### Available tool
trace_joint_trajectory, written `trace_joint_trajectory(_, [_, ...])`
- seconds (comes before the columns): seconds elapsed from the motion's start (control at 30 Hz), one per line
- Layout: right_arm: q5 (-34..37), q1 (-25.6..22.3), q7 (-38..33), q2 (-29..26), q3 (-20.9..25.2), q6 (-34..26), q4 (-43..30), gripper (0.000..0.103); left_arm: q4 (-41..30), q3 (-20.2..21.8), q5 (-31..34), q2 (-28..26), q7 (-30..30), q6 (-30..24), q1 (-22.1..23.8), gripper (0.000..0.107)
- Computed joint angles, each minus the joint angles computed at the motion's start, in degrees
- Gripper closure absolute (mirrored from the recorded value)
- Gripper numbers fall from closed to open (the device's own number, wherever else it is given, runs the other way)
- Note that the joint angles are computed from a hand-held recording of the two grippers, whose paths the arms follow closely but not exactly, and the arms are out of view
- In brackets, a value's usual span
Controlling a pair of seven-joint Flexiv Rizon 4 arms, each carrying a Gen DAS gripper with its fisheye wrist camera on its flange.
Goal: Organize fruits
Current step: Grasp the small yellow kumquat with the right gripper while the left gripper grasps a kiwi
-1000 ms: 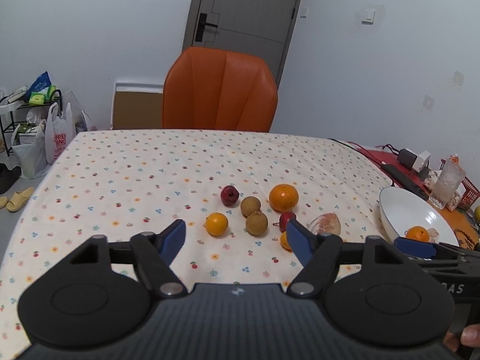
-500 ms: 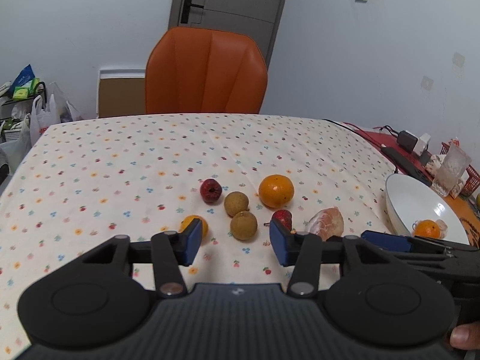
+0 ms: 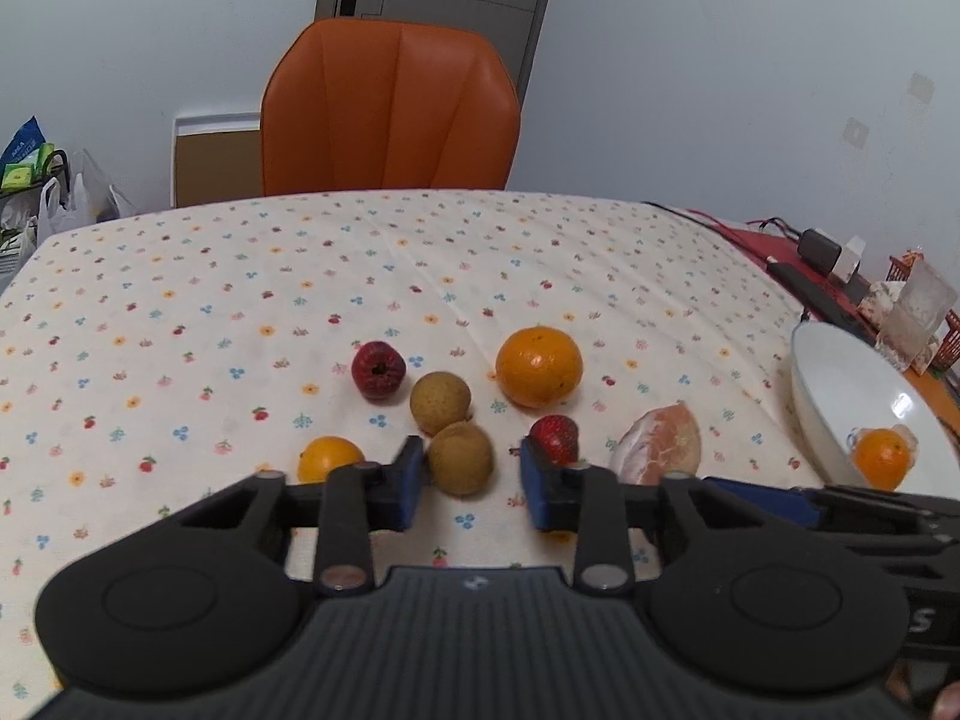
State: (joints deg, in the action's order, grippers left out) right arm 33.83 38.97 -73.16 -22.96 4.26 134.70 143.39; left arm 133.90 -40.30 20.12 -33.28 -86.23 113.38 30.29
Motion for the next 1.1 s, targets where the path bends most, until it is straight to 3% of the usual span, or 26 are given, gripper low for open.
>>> trace_joint_trajectory(0.17, [-0.42, -0.05, -0.21, 0.32, 0.41, 0.65, 0.24, 0.06, 0.46, -0.53, 0.78, -0.48, -0.6, 0.98, 1.3, 0.084])
trace_joint_trajectory(0.57, [-3.13, -0.09, -1.51, -0.4, 0.67, 0.03, -2.09, 0.066, 3.14, -5.67, 4.23, 0.75, -2.9, 2.59, 9.75, 0.084])
trace_joint_trajectory(0.87, [3.27, 6.95, -8.17, -0.86, -5.86, -7.33, -6.81, 0.066, 3.9, -8.15, 6.02, -0.14, -3.71, 3.42, 14.54, 0.084])
trace_joint_trajectory(1.0, [7.83, 12.83, -12.02, -1.75, -11.46, -9.54, -8.58, 0.08, 4.22, -8.19, 5.96, -0.04, -3.76, 3.21, 15.23, 0.084])
trace_joint_trajectory(1.1, [7.05, 11.65, -11.12, -1.25, -10.05, -8.67, -7.95, 0.08, 4.77, -8.36, 5.89, 0.77, -3.79, 3.33, 15.49, 0.084])
